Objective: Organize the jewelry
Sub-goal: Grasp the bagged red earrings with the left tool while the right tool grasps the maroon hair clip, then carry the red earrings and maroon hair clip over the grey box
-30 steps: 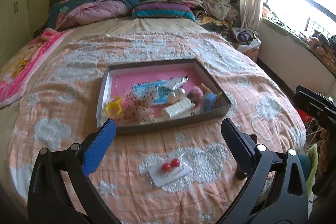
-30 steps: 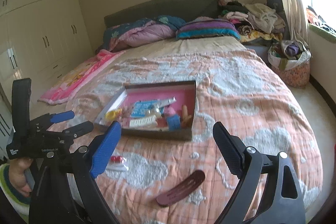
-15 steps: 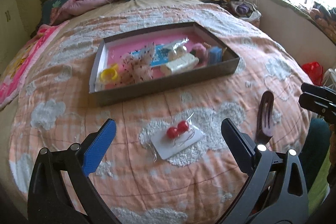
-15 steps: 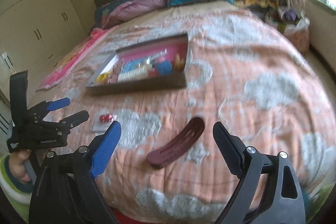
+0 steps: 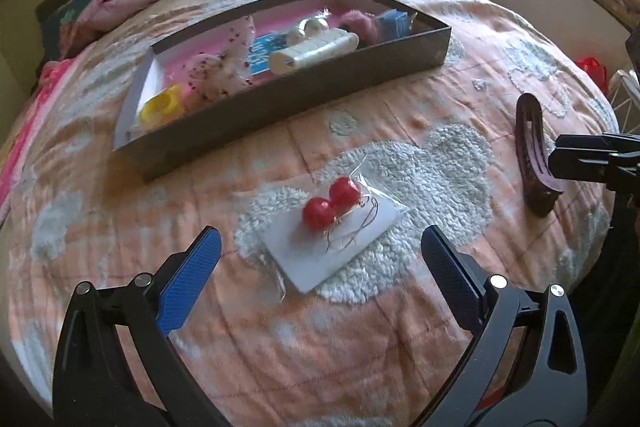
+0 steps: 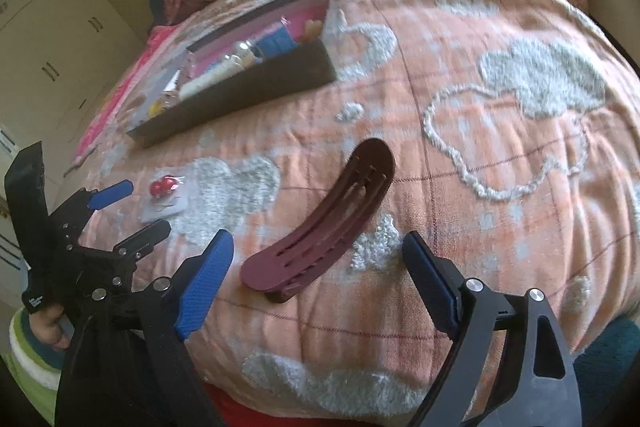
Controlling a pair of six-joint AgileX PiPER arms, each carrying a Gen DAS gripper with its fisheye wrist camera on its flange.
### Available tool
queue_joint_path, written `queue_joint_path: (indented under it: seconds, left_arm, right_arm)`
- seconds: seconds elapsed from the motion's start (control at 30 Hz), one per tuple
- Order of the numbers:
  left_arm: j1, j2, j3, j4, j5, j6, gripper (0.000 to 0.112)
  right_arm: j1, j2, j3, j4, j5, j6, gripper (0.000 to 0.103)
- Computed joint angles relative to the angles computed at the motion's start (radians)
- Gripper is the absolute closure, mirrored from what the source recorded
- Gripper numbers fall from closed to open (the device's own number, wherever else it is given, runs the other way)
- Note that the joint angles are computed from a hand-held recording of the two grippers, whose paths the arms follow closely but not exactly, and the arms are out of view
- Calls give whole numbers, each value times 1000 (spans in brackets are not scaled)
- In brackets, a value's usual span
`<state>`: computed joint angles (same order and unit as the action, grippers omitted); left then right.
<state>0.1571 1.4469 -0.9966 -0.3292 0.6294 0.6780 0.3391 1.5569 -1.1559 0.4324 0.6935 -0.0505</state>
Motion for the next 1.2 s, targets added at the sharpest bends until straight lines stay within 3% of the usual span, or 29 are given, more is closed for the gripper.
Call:
queue_joint_path:
  seconds: [0.1, 0.2, 0.23, 0.37, 0.43, 0.5, 0.6, 0.9, 1.2]
  left_arm:
    - [2, 41, -18, -36, -7, 23, 19]
    - [-6, 72, -20, -30, -35, 2, 19]
    - [-5, 73, -18, -44, -37, 9, 19]
    - [2, 68, -9, -82, -39, 27, 35]
    - [20, 64, -13, -113, -18, 44, 44]
    - [36, 54, -16, -134, 2, 56, 66]
    - [75, 41, -29, -190, 56, 92, 78]
    - [152, -27, -37, -276, 145, 127, 92]
    - [257, -43, -138, -351, 227, 133, 94]
  right_arm:
    - [12, 25, -10, -20, -22, 15, 23]
    - [33, 42, -23, -85, -50, 59, 46]
    - [33, 47, -25, -69, -58, 36, 62]
    - [37, 58, -31, -35, -73, -12, 83]
    - [39, 62, -41, -5, -70, -45, 87]
    - [56, 59, -47, -4, -77, -61, 90]
    - [80, 57, -65, 12, -78, -90, 94]
    - [136, 27, -133, 3, -63, -111, 94]
    - [142, 47, -267, -9, -27, -100, 94]
